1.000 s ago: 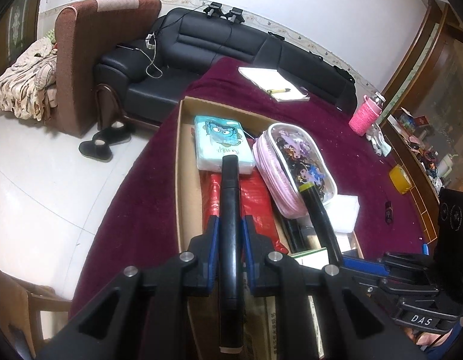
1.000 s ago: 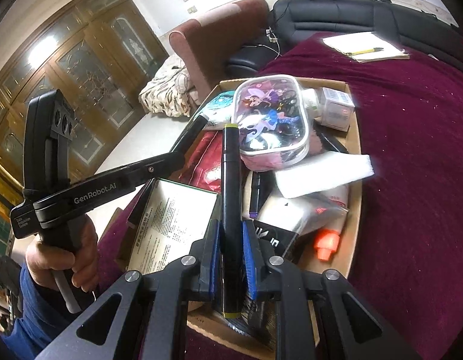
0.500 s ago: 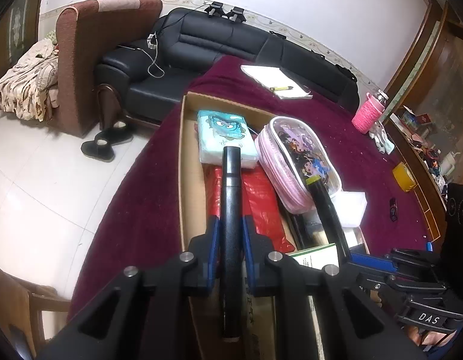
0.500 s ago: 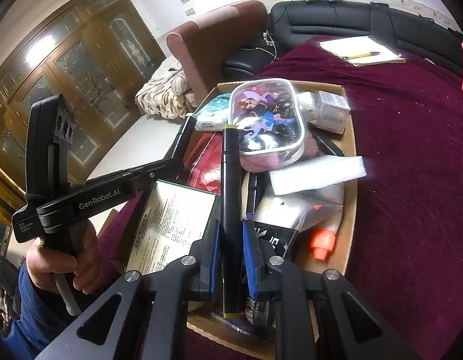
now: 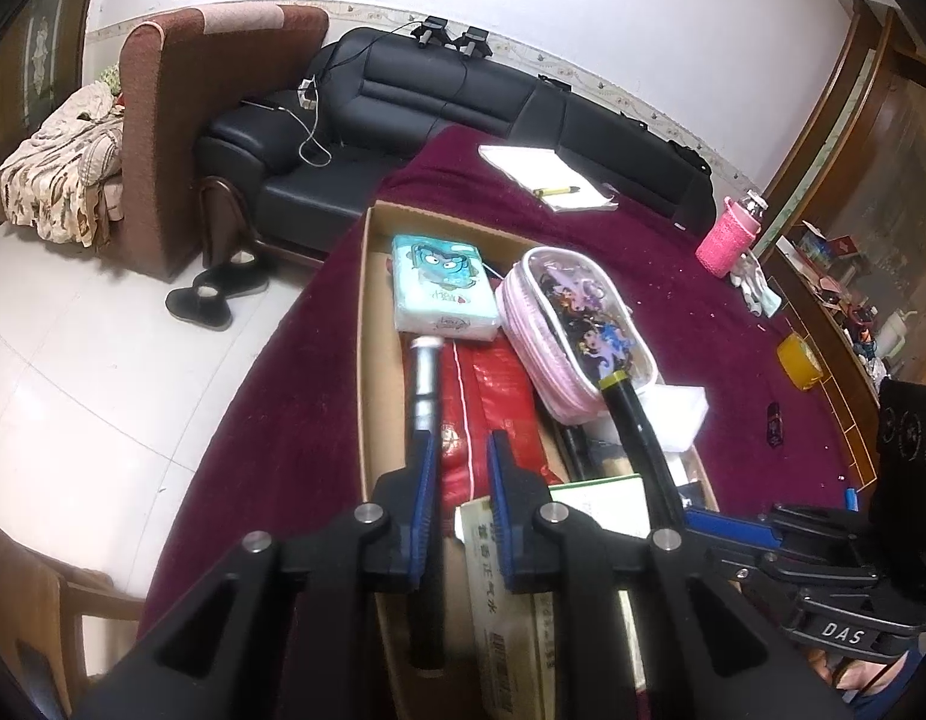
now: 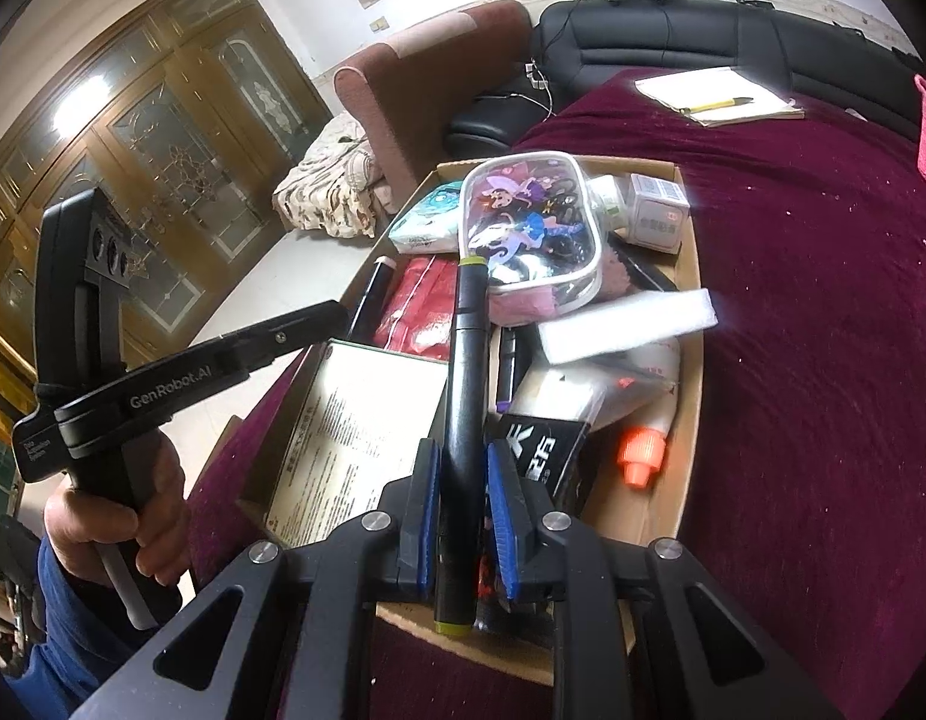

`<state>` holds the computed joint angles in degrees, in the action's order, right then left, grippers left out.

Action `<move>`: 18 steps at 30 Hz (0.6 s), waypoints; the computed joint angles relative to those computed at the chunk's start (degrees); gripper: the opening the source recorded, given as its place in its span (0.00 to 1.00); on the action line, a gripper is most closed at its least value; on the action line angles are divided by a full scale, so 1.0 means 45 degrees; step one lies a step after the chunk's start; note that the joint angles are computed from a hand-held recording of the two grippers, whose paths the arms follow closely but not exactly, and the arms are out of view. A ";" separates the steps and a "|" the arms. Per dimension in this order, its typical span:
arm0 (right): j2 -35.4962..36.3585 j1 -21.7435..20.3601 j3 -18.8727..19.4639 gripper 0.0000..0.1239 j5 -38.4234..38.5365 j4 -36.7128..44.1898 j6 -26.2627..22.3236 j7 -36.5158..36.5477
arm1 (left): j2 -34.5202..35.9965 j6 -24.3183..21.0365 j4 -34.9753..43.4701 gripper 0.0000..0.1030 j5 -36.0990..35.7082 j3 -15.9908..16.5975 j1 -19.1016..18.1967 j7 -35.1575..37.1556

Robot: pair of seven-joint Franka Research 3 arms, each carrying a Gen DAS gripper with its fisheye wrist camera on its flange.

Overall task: Organize objects
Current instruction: 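Lower the marker into the box with right gripper while left gripper drops its marker there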

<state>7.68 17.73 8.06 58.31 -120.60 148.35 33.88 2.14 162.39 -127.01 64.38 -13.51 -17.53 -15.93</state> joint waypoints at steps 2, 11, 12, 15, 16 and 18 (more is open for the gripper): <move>-0.0079 -0.0015 -0.0003 0.16 0.0052 -0.0090 -0.0041 -0.0041 | -0.0074 -0.0051 -0.0008 0.19 -0.0035 -0.0050 -0.0049 0.0012; -0.0837 -0.0058 -0.0239 0.18 0.0854 -0.0751 -0.0340 -0.0638 | -0.0394 -0.0629 0.0001 0.23 -0.0023 -0.0411 -0.0345 -0.0112; -0.0945 -0.0088 -0.0292 0.18 0.1002 -0.0855 -0.0376 -0.0748 | -0.0440 -0.0688 0.0006 0.23 0.0022 -0.0460 -0.0390 -0.0159; -0.1164 -0.0193 -0.0479 0.19 0.1256 -0.1067 -0.0643 -0.0865 | -0.0491 -0.0905 0.0115 0.24 0.0208 -0.0627 -0.0555 -0.0258; -0.1218 -0.0223 -0.0534 0.19 0.1316 -0.1114 -0.0713 -0.0866 | -0.0470 -0.0945 0.0168 0.27 0.0287 -0.0668 -0.0605 -0.0339; -0.1389 -0.0335 -0.0676 0.20 0.1497 -0.1275 -0.0969 -0.0946 | -0.0409 -0.1052 0.0285 0.29 0.0307 -0.0754 -0.0732 -0.0341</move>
<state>1.43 16.22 5.02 65.04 -126.34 143.99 29.62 0.30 157.65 -125.73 65.76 -16.90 -20.83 -17.46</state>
